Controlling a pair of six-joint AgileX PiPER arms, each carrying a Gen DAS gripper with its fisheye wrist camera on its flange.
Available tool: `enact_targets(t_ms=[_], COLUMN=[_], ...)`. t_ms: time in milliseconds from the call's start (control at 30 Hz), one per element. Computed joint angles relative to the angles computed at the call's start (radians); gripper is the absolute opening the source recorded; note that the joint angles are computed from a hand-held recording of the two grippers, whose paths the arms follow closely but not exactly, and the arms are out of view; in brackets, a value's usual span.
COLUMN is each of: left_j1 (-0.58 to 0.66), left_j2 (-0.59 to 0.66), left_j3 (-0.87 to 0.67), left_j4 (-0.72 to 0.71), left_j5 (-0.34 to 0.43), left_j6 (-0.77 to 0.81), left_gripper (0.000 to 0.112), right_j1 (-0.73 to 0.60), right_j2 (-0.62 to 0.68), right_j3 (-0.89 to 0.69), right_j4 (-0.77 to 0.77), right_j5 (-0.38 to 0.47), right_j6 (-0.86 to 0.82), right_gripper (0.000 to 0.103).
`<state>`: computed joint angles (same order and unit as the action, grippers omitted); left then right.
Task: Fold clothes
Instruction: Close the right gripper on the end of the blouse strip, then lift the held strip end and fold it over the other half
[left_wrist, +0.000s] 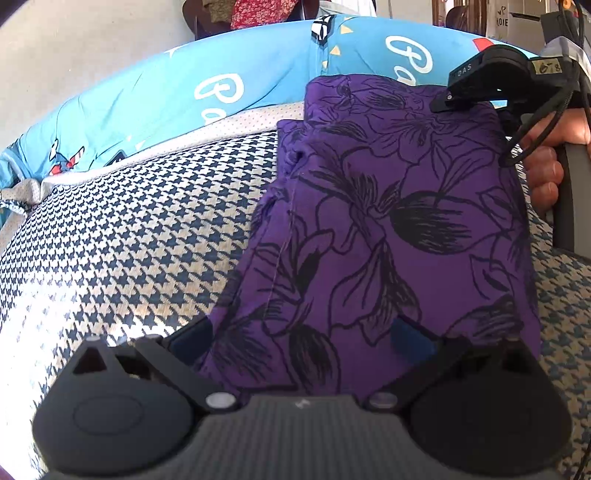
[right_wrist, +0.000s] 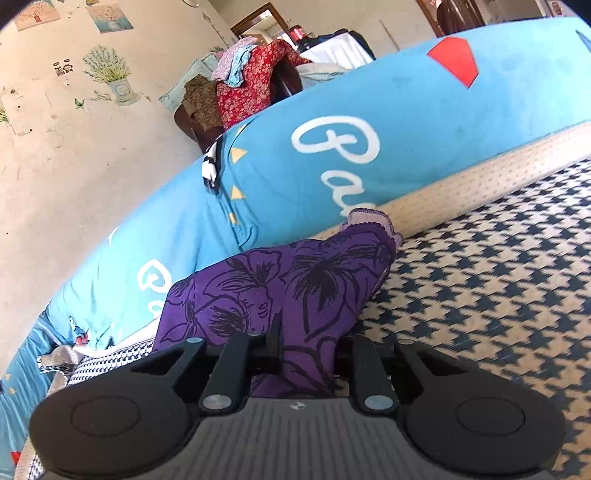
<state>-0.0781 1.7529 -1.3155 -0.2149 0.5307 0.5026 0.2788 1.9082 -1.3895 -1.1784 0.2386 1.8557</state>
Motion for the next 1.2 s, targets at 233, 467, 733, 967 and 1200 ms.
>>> enact_targets(t_ms=[233, 467, 733, 967, 1200], left_j1=[0.017, 0.024, 0.015, 0.031, 0.039], left_j2=[0.006, -0.006, -0.118, -0.219, -0.220], left_j3=[0.003, 0.018, 0.149, 0.267, 0.302], left_j4=[-0.096, -0.139, -0.213, -0.223, -0.175], left_j5=[-0.006, -0.025, -0.020, 0.010, 0.028], left_j6=[0.123, 0.161, 0.123, 0.071, -0.013], left_gripper=[0.103, 0.103, 0.103, 0.103, 0.103], right_j1=[-0.020, -0.049, -0.180, -0.101, 0.010], right_j2=[-0.195, -0.410, -0.580, -0.667, -0.788], right_j3=[0.176, 0.337, 0.490, 0.509, 0.556], right_j4=[-0.097, -0.007, 0.122, 0.141, 0.130], right_j5=[0.220, 0.521, 0.506, 0.666, 0.675], right_j6=[0.087, 0.004, -0.192, -0.206, -0.261], right_gripper=[0.016, 0.016, 0.018, 0.045, 0.048])
